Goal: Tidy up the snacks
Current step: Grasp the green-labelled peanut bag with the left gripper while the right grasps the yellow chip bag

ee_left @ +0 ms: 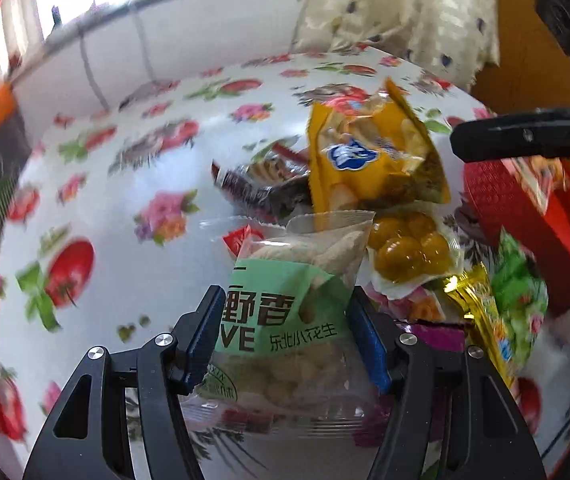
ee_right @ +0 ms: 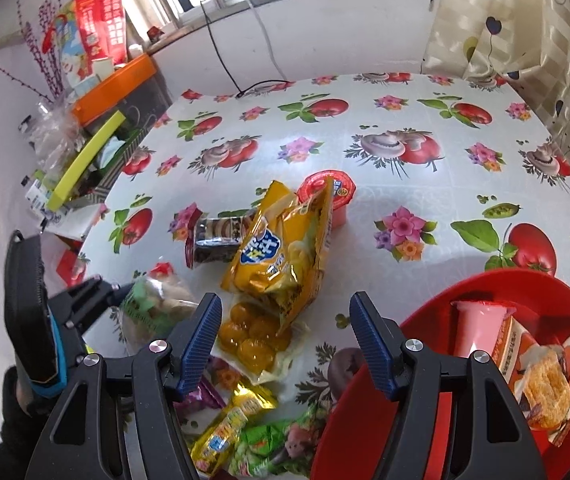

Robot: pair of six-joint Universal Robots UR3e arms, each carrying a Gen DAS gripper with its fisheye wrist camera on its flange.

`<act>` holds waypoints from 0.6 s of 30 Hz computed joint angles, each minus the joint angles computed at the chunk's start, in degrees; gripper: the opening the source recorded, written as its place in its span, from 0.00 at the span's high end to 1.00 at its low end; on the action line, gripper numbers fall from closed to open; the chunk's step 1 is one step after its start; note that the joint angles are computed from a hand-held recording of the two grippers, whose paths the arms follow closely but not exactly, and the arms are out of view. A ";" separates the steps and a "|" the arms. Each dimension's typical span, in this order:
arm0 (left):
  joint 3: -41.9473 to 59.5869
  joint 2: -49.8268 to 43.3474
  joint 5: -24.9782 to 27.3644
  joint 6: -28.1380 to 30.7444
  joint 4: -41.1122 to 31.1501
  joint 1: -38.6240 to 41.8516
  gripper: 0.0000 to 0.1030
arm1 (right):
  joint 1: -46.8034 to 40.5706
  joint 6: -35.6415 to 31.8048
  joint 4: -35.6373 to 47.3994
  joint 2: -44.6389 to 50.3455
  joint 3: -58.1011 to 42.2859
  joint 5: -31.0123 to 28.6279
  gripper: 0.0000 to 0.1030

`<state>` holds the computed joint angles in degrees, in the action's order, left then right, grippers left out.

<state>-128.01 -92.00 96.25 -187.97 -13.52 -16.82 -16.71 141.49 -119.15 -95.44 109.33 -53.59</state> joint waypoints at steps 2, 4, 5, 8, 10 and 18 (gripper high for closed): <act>-0.95 0.41 -1.42 -2.68 0.14 1.41 0.40 | 0.94 1.16 0.01 1.69 -1.58 -0.19 0.38; -1.78 0.32 -0.38 -4.68 1.63 1.22 0.45 | 2.04 2.25 0.89 4.04 -4.03 -0.25 0.38; -1.85 0.21 0.10 -5.36 1.90 0.97 0.48 | 2.63 2.91 1.06 5.17 -5.05 -0.36 0.38; -2.91 0.73 -0.29 -7.00 2.99 1.58 0.50 | 4.44 5.13 2.29 9.21 -8.76 -0.66 0.38; -2.90 0.62 0.67 -7.68 3.09 1.20 0.51 | 5.33 7.07 2.58 11.53 -10.78 -1.08 0.38; -3.64 1.65 0.02 -8.31 3.08 2.31 0.52 | 7.78 12.63 0.91 16.02 -14.88 -3.67 0.50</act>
